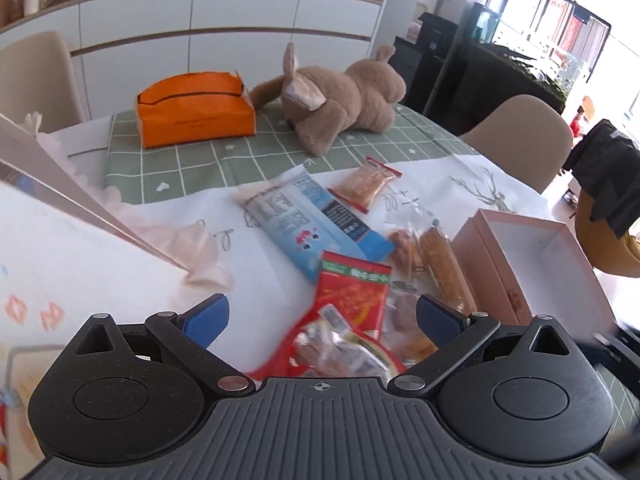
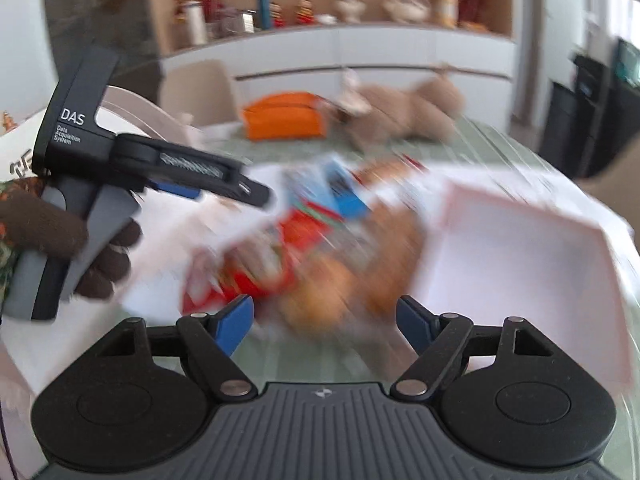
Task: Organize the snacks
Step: 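Grasp the yellow wrapped bun with the right gripper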
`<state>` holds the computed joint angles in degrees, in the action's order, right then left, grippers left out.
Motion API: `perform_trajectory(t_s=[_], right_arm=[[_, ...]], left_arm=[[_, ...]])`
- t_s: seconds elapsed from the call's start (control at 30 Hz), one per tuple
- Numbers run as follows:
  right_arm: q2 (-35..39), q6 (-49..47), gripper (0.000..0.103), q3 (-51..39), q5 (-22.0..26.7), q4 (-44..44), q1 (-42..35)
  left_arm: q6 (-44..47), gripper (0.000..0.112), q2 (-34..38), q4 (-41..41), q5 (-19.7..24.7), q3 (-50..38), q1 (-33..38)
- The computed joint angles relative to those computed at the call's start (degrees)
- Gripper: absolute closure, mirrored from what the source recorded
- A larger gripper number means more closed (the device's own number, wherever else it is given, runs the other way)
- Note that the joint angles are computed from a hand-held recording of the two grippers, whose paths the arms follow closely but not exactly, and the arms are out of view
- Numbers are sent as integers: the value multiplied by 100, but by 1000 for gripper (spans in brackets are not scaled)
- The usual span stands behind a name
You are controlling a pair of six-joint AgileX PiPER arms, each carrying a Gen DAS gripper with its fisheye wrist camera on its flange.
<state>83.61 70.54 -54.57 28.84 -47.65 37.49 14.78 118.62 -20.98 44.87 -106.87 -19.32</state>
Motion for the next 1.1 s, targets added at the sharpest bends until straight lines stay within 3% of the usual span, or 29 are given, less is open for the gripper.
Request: perform_trajectory(t_s=[0.03, 0.1, 0.17, 0.2, 0.27, 0.4, 0.47, 0.57, 0.63, 0.73, 0.8, 0.9, 0.97, 1.0, 1.07, 1.1], right_arm=[[458, 40, 25, -404, 16, -194, -23], [1251, 452, 37, -1018, 148, -789, -27], [1881, 585, 44, -1515, 319, -1066, -75], [2056, 396, 53, -1644, 357, -902, -114], [2210, -169, 59, -1734, 345, -273, -194], [1238, 261, 59, -358, 85, -600, 190], [744, 157, 59, 240, -99, -142, 141], [2, 705, 58, 964, 130, -188, 231], [-436, 1326, 56, 1357, 268, -610, 393], [-845, 1799, 38, 1689, 75, -1108, 382], [-820, 1673, 36, 1717, -446, -1197, 82], [-441, 1334, 35, 1460, -924, -1186, -112], [-24, 1167, 32, 1157, -1148, -1378, -131], [247, 1100, 32, 945, -1088, -1505, -80], [866, 999, 32, 488, -804, -1688, 7], [1041, 665, 37, 333, -789, -1436, -9]], left_arm=[[52, 10, 89, -57, 149, -170, 76], [36, 10, 158, -214, 275, -266, 193], [72, 10, 134, -395, 189, -106, 261], [70, 10, 135, -359, 191, -42, 248], [167, 10, 138, -157, 192, 78, 160], [-203, 10, 10, 587, -136, 529, -75], [-585, 10, -168, 681, -523, 987, -111], [-989, 10, -365, 682, -699, 1471, -174], [-719, 11, -477, 246, -698, 1755, -213], [-204, 11, -706, -266, -627, 1977, -272], [-97, 12, -935, -457, -642, 2132, -268], [-925, 12, -1372, 465, -828, 2430, -444], [-1135, 13, -1559, 626, -719, 2566, -414], [-1002, 16, -1558, 443, -559, 2545, -337], [-304, 27, -1395, -377, 160, 2410, -61], [-17, 37, -1237, -712, 523, 2289, 56]])
